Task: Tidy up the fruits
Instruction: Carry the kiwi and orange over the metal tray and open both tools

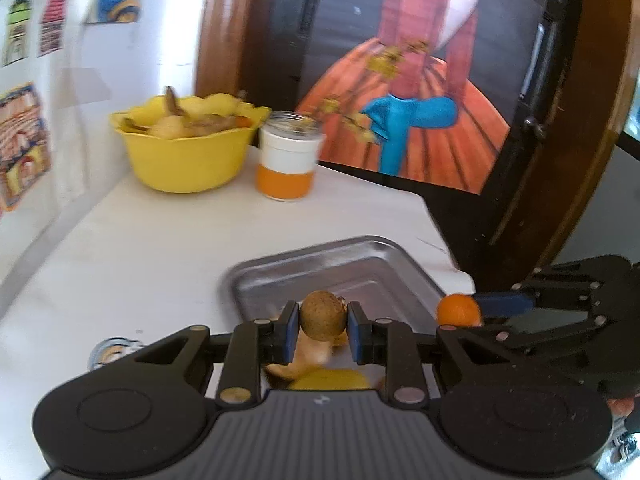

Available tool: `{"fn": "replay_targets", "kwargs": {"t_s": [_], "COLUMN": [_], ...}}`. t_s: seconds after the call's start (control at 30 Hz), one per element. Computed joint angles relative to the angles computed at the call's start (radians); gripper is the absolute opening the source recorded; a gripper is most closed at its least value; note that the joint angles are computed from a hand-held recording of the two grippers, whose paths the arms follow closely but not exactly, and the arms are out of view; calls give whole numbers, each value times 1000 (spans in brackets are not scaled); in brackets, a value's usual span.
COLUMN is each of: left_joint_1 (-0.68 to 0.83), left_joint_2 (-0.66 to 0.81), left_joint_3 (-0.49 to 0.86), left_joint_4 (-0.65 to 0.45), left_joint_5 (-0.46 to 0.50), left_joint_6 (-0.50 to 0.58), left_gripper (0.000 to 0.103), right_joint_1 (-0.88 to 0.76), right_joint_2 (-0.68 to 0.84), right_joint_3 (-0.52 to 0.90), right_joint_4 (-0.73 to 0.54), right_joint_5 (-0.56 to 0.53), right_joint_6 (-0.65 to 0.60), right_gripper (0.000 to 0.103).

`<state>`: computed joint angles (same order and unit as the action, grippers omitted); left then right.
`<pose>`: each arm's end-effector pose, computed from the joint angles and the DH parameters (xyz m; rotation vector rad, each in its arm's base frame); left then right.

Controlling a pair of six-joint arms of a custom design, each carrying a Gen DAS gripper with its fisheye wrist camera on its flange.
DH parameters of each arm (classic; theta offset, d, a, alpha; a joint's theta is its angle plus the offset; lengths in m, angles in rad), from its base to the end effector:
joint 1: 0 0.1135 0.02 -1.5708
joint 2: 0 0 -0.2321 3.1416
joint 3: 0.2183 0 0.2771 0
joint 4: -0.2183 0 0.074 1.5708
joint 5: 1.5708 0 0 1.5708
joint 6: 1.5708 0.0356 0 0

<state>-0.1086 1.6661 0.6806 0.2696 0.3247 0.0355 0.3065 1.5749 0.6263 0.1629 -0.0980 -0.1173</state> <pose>0.3197 -0.0463 0.0815 0.3321 2.2502 -0.4090 0.2895 0.0953 0.0833 -0.5434 2.2979 0.2076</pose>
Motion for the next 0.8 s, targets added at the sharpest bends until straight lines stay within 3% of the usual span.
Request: {"fn": "replay_targets", "kwargs": {"t_s": [0.33, 0.8], "left_joint_1": [-151, -217], "left_joint_2": [96, 196], "left_joint_3": [57, 138], "left_joint_4": [4, -28], "left_joint_5": [-88, -151], "left_joint_6": [-26, -21], "left_gripper": [27, 28], "right_joint_1": [-52, -61], "right_joint_2": [9, 17], "right_joint_3": [-121, -182], "right_joint_4": [127, 241], "right_joint_5": [-27, -52], "right_joint_6": [-17, -24], "right_gripper": [35, 36]}}
